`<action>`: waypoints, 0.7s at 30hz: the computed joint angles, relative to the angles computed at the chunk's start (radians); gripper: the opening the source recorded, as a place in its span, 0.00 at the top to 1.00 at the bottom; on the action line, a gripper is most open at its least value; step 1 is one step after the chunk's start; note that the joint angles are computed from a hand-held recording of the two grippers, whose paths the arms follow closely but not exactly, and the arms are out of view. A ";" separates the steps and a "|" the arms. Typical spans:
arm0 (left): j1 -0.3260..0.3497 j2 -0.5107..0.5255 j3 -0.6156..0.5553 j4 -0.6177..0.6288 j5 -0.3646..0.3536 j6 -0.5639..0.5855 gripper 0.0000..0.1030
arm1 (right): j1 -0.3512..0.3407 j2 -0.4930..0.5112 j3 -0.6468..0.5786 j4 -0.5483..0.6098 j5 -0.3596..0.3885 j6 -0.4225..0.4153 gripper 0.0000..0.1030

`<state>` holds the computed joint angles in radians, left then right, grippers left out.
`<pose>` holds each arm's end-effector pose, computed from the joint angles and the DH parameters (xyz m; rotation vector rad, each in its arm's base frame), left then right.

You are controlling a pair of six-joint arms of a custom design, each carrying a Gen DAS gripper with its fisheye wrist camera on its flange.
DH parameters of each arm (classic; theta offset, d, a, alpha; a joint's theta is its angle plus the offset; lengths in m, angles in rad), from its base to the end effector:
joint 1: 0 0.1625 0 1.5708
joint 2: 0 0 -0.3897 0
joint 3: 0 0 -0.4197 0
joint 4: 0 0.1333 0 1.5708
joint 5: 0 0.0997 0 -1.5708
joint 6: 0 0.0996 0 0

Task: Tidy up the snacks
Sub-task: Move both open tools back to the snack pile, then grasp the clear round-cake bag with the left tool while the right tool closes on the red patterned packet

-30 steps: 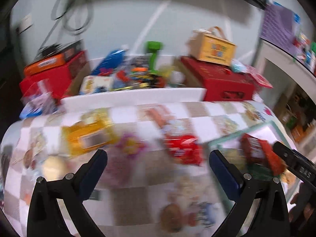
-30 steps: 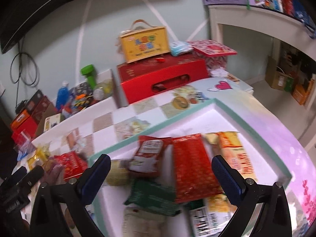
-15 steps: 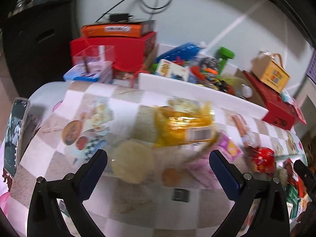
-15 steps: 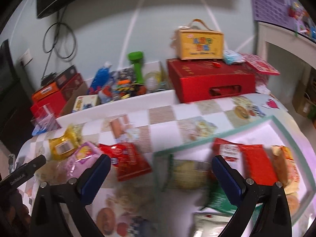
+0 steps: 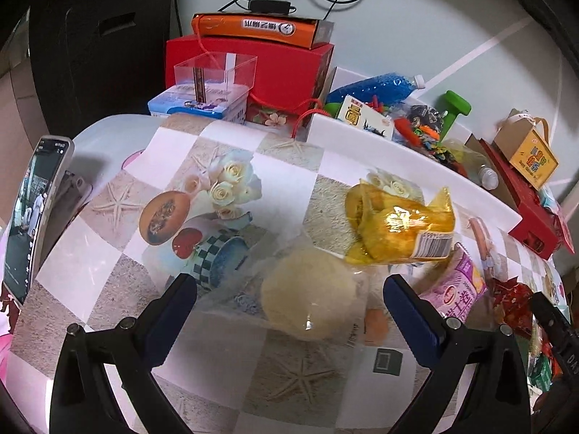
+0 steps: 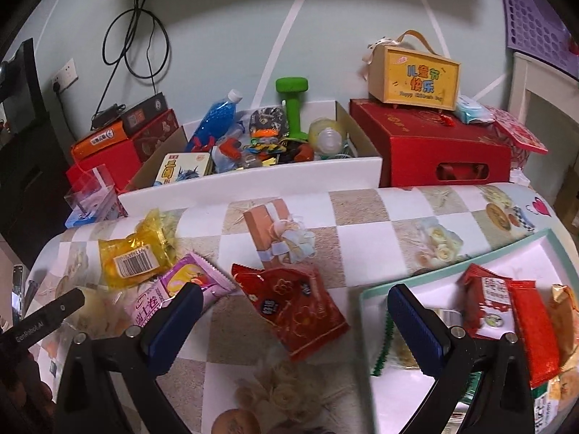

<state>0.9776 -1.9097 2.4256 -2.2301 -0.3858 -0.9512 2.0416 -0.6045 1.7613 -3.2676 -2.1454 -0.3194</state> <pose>-0.0028 -0.4076 0.3001 -0.4818 2.0830 -1.1129 0.3509 -0.5148 -0.0207 0.7775 -2.3981 0.7495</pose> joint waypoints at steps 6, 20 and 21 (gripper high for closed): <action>0.013 0.013 -0.003 -0.005 -0.005 0.008 0.01 | 0.000 0.025 -0.010 0.021 0.005 -0.023 0.00; 0.041 0.074 -0.019 -0.065 -0.031 0.072 0.01 | -0.016 0.068 -0.028 -0.014 -0.006 -0.059 0.00; 0.040 0.082 -0.019 -0.077 -0.032 0.086 0.01 | -0.016 0.070 -0.029 -0.020 -0.010 -0.059 0.00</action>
